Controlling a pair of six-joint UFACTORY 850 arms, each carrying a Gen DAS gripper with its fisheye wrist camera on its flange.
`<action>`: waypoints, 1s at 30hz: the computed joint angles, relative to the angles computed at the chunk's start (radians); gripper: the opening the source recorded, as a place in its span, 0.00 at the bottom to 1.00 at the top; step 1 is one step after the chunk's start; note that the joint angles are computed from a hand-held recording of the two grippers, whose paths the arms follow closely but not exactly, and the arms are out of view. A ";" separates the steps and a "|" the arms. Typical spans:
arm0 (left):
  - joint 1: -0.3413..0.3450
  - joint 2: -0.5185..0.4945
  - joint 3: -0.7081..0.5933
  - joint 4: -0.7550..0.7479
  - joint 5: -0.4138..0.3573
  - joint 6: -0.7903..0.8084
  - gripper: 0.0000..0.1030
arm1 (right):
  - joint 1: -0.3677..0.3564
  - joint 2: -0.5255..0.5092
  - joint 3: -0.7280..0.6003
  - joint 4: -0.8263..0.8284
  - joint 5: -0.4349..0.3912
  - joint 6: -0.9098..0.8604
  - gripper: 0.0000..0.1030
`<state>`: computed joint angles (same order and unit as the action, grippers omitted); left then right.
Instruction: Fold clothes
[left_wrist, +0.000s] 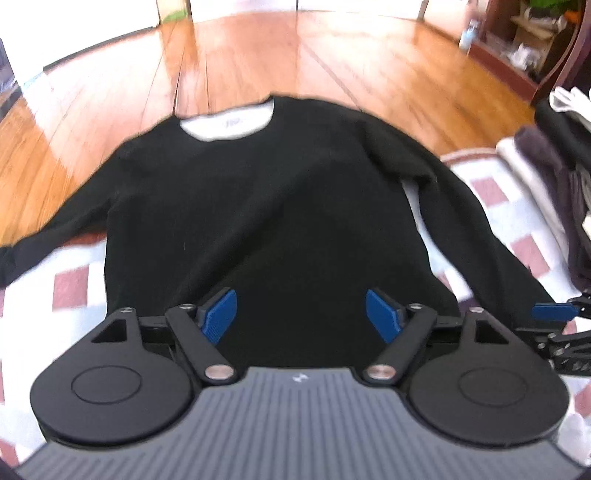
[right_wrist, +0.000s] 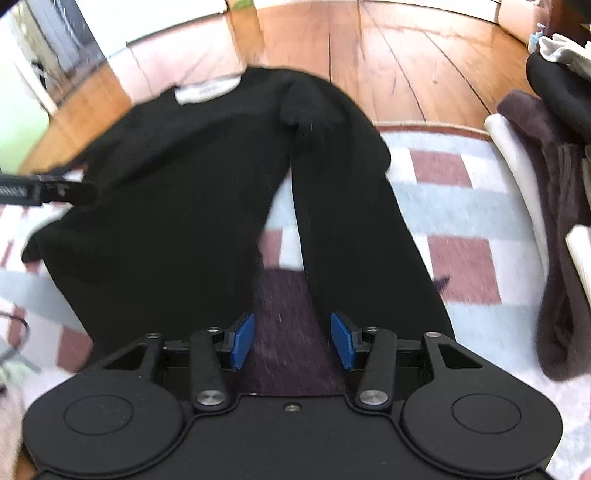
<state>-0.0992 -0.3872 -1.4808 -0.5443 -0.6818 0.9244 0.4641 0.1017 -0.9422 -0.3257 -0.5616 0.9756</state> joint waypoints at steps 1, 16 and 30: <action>0.001 -0.010 -0.005 0.006 0.013 -0.005 0.75 | -0.008 0.000 0.001 -0.015 0.017 0.015 0.50; 0.040 -0.300 -0.388 0.032 0.054 -0.206 0.75 | -0.196 -0.400 -0.541 0.146 -0.194 -0.387 0.51; 0.206 -0.651 -0.753 -0.339 -0.069 -0.247 0.75 | -0.320 -0.674 -0.910 0.421 -0.363 -0.800 0.51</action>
<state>0.1072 -1.0383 -2.2342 -0.8829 -0.7509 0.6773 0.1441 -0.5720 -1.8518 0.0955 -0.9245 0.1755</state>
